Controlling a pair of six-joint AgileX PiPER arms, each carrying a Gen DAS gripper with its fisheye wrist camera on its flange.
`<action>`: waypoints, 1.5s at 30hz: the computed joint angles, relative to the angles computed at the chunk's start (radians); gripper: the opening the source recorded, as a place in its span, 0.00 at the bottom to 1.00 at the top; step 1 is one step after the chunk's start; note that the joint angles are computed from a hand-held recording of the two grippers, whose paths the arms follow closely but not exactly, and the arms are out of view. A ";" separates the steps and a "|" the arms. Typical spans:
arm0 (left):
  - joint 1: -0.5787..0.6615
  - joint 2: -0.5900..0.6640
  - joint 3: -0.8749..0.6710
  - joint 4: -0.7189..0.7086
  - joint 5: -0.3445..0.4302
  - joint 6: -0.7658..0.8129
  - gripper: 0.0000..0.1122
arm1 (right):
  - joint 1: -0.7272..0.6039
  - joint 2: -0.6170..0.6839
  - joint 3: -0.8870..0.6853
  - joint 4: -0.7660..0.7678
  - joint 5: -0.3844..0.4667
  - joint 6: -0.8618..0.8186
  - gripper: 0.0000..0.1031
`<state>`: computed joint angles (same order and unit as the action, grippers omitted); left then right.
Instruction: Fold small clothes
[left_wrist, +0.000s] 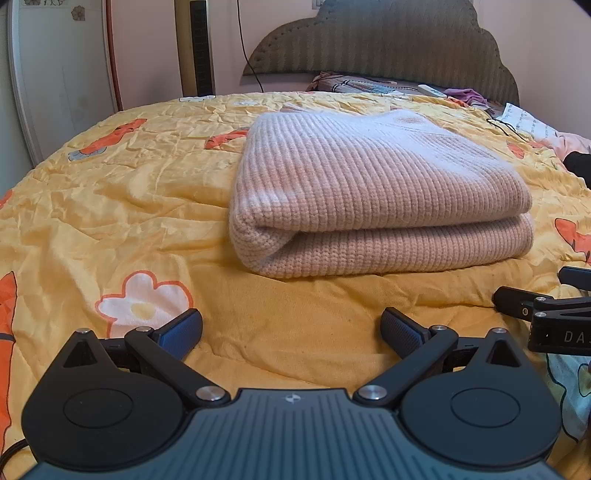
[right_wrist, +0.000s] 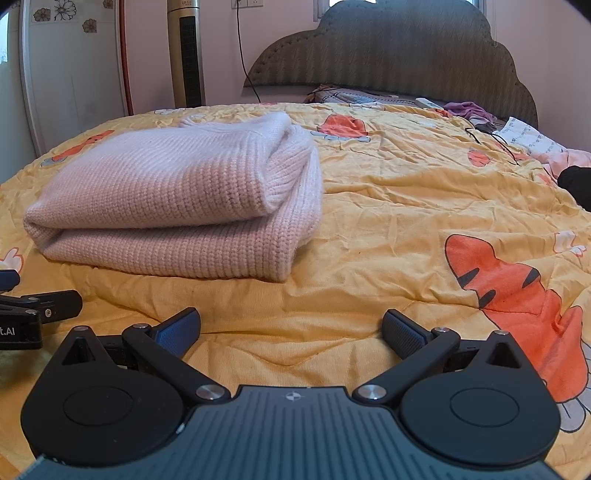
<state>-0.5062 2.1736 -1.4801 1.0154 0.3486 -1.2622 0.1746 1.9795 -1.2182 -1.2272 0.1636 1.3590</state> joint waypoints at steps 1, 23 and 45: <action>0.000 0.000 0.000 0.000 -0.002 -0.001 0.92 | -0.001 0.000 0.001 0.000 -0.001 0.000 1.00; 0.002 -0.003 0.005 0.004 -0.008 -0.005 0.92 | -0.001 -0.002 0.002 0.000 -0.001 0.000 1.00; 0.005 -0.005 0.008 0.005 -0.016 -0.005 0.92 | 0.000 -0.003 0.002 0.005 0.000 -0.004 1.00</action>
<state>-0.5012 2.1689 -1.4719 1.0203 0.3328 -1.2670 0.1749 1.9768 -1.2166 -1.2223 0.1640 1.3551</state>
